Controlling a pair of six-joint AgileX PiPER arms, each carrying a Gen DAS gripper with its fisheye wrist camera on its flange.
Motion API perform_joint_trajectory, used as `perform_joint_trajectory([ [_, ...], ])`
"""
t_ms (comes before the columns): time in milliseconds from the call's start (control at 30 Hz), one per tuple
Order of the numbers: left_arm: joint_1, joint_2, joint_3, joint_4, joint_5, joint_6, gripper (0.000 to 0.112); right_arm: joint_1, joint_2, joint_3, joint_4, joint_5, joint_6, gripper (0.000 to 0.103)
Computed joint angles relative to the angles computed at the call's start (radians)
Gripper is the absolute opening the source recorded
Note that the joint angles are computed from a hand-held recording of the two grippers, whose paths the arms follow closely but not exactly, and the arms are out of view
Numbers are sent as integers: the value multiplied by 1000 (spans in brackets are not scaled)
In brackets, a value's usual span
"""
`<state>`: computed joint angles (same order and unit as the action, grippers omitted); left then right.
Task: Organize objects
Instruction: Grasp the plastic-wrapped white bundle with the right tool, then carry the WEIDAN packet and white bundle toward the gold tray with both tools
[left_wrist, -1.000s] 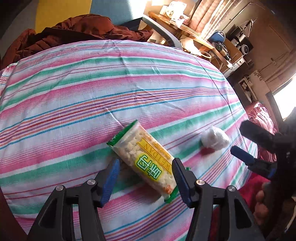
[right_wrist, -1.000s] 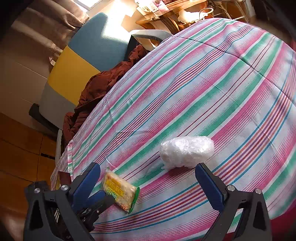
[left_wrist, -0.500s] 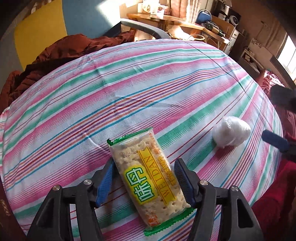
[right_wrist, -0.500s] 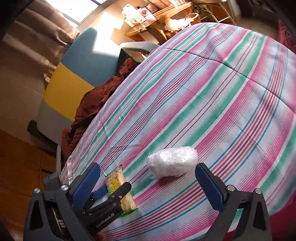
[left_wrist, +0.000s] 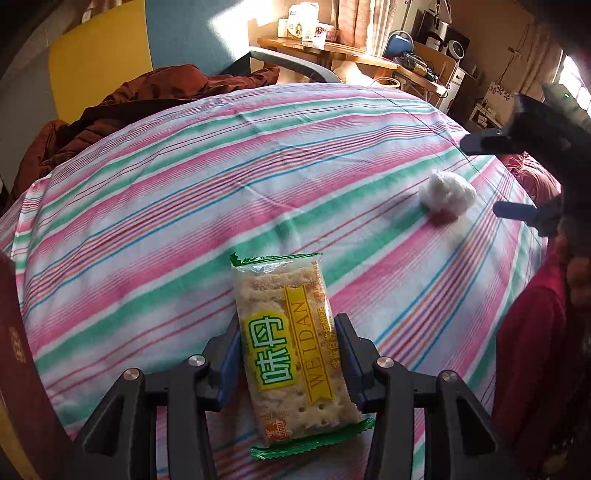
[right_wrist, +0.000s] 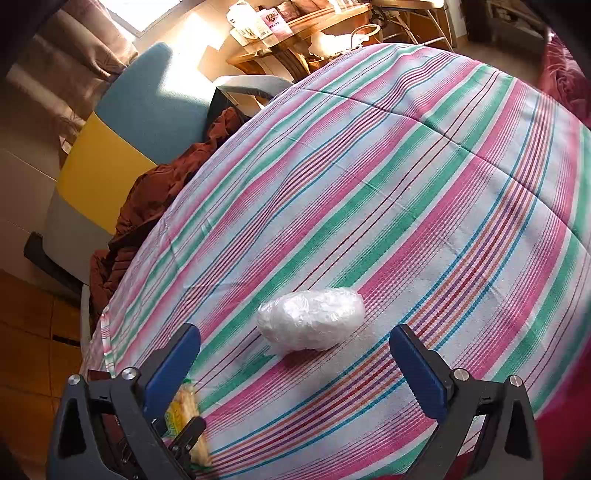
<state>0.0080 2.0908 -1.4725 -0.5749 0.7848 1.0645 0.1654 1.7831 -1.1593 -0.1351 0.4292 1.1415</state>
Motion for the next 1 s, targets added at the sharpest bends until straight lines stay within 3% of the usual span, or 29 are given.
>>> perform_joint_trajectory([
  [167,67,-44,102,-118,-22,178,47,24,67,-115,20,141,-91,103],
  [333,87,-44,127,-193,-30,265,48,55,168,-313,-26,375,-149,103],
  [467,102,-47,150,-244,-38,335,48,51,277,-438,-74,457,-154,102],
  [500,105,-49,158,-258,-40,353,48,51,302,-456,-76,470,-166,99],
  [533,108,-50,166,-274,-45,374,48,50,321,-472,-73,488,-186,86],
  [567,108,-54,180,-292,-58,400,48,48,325,-471,-71,487,-199,71],
  [667,106,-70,221,-343,-99,478,48,55,311,-446,-79,460,-222,69],
  [1000,118,-76,239,-375,-101,522,48,105,319,-480,-140,447,-283,69],
])
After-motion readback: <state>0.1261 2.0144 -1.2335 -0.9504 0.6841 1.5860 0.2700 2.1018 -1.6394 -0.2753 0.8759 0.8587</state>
